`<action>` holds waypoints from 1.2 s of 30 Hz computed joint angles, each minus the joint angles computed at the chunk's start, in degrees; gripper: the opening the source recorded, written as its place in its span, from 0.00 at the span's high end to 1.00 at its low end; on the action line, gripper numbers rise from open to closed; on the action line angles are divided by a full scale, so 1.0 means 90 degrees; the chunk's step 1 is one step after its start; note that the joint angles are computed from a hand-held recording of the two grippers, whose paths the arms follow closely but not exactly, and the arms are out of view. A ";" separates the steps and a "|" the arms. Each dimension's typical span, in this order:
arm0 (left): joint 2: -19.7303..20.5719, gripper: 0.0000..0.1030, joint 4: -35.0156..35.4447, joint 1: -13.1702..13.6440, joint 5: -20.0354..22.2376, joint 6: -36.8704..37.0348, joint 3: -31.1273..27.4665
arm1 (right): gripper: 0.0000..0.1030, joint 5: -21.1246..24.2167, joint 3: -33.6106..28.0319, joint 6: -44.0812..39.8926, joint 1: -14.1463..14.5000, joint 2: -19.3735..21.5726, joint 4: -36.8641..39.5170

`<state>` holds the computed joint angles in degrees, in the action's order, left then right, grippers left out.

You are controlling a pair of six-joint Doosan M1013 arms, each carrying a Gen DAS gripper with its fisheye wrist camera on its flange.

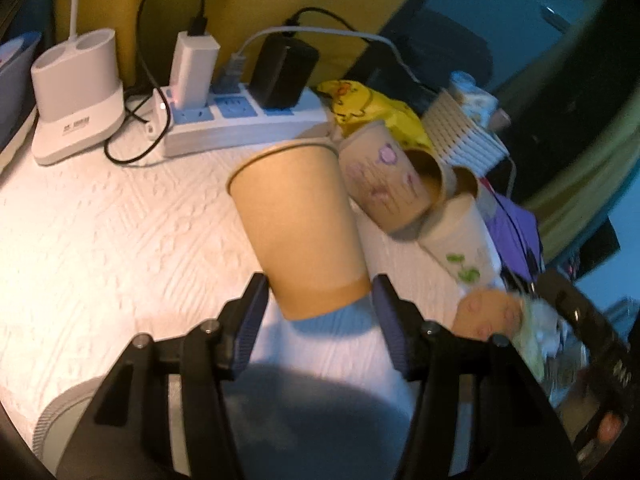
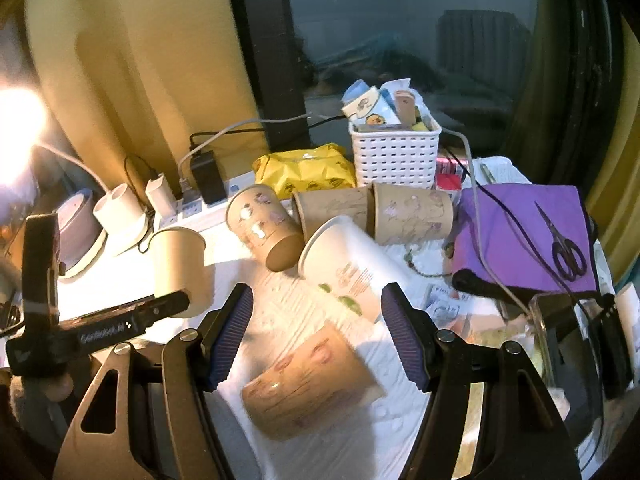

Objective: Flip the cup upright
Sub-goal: 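Grasp the brown paper cup with the right gripper and lift it, then rotate the held cup upright with the right gripper over the mat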

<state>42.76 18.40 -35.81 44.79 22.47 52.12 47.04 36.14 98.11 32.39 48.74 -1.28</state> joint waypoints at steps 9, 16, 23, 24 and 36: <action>-0.0659 0.47 0.0692 -0.0261 -0.0820 0.0739 0.1085 | 0.32 -0.0179 0.0646 0.0102 0.0261 -0.0388 -0.0204; -0.1210 0.47 0.1376 -0.0449 -0.1484 0.1352 0.1966 | 0.32 -0.0438 0.1370 0.0223 0.0459 -0.0802 0.0071; -0.1632 0.47 0.1395 -0.0599 -0.1987 0.1749 0.2666 | 0.32 -0.0924 0.2145 0.0959 0.0804 -0.1239 -0.0555; -0.1685 0.47 0.1506 -0.0637 -0.2057 0.1726 0.2757 | 0.32 -0.0992 0.2240 0.0928 0.0826 -0.1294 -0.0479; -0.2113 0.47 0.3218 -0.1010 -0.2866 0.1058 0.3547 | 0.25 -0.2072 0.3370 0.0964 0.1004 -0.1917 0.0423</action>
